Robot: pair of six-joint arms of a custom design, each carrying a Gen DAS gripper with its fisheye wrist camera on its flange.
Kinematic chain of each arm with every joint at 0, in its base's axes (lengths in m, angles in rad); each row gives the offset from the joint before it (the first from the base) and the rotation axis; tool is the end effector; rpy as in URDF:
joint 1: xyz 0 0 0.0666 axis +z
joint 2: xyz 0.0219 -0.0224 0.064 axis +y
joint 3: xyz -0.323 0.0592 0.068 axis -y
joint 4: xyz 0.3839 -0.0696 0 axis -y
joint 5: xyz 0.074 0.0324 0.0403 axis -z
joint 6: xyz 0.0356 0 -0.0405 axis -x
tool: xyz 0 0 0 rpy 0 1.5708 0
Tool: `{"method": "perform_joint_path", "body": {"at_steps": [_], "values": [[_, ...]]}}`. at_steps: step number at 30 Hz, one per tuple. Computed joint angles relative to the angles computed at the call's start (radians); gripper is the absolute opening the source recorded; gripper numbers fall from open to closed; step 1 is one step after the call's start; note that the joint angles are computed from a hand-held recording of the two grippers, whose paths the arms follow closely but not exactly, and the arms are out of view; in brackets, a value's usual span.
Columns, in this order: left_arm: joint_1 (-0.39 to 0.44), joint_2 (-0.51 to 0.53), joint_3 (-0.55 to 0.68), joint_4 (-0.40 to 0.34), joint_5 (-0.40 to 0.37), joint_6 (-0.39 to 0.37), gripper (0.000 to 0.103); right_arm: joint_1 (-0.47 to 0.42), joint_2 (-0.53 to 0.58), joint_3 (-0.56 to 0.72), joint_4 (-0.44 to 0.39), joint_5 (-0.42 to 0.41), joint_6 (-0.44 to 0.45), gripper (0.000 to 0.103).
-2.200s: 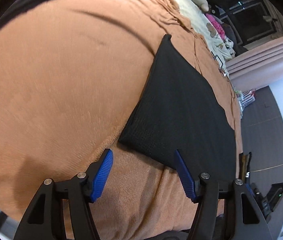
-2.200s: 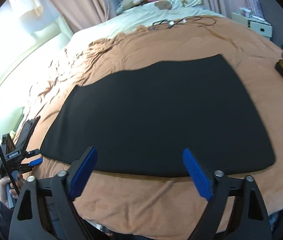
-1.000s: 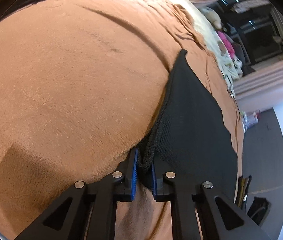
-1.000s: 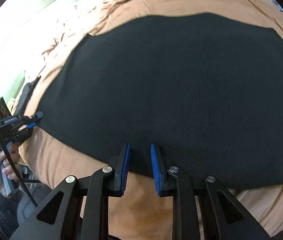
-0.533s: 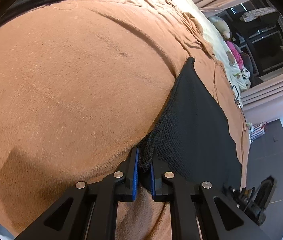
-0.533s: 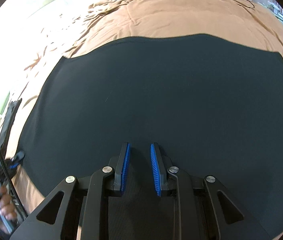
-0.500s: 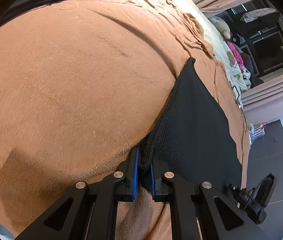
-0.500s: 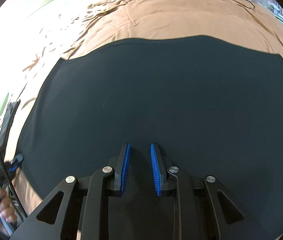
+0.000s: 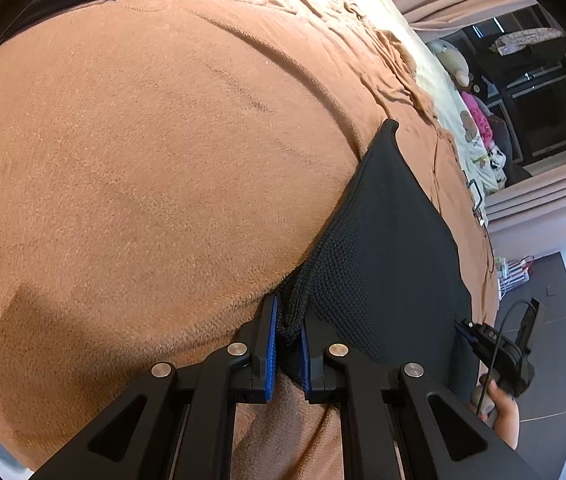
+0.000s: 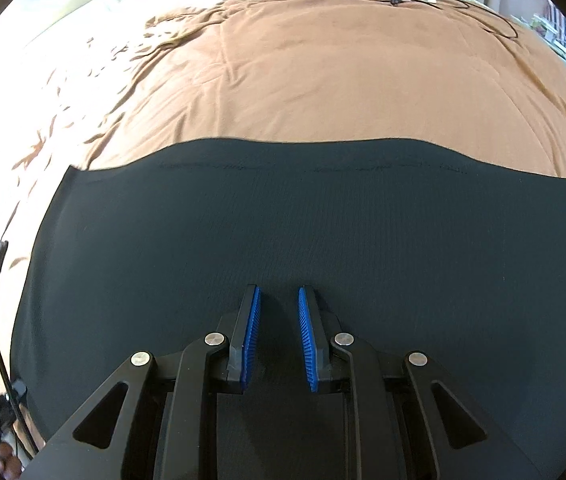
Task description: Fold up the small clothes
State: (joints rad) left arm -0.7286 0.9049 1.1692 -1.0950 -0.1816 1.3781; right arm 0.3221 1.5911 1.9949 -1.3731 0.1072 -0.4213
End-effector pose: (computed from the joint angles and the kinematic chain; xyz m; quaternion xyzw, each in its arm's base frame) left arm 0.2426 -0.2084 0.4463 -0.3273 0.8695 -0.2712 0.2516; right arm 0.4863 0.1578 0.5127 0.0631 0.9518 0.0598 0.2942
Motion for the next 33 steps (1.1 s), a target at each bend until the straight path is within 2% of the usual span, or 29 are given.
{"method": "perform_joint_path", "body": {"at_steps": [3,6,10,11,19,22,28,33], "values": [[0.003,-0.005,-0.005,0.007,0.007,0.001,0.01,-0.024,0.06,0.074,-0.008,-0.024,0.018,0.015],[0.012,-0.014,-0.016,0.021,0.024,-0.001,0.01,-0.045,0.146,0.195,-0.033,-0.041,0.078,0.015],[0.02,-0.034,-0.039,0.051,0.04,-0.001,0.01,-0.057,0.265,0.385,-0.116,-0.054,0.116,0.015],[0.025,-0.041,-0.046,0.06,0.049,-0.001,0.01,-0.051,0.273,0.397,-0.123,-0.048,0.116,0.015],[0.047,-0.064,-0.048,0.09,0.101,0.001,0.008,0.008,0.101,0.17,-0.091,-0.074,0.106,0.015],[0.047,-0.069,-0.039,0.108,0.106,-0.01,0.008,0.036,0.027,0.071,-0.089,-0.04,0.092,0.015],[0.055,-0.069,-0.006,0.195,0.148,-0.039,0.007,0.068,-0.165,-0.174,-0.019,-0.056,-0.008,0.015],[0.047,-0.004,0.107,0.2,0.158,-0.1,0.007,0.112,-0.324,-0.356,0.033,-0.063,-0.087,0.015]]}}
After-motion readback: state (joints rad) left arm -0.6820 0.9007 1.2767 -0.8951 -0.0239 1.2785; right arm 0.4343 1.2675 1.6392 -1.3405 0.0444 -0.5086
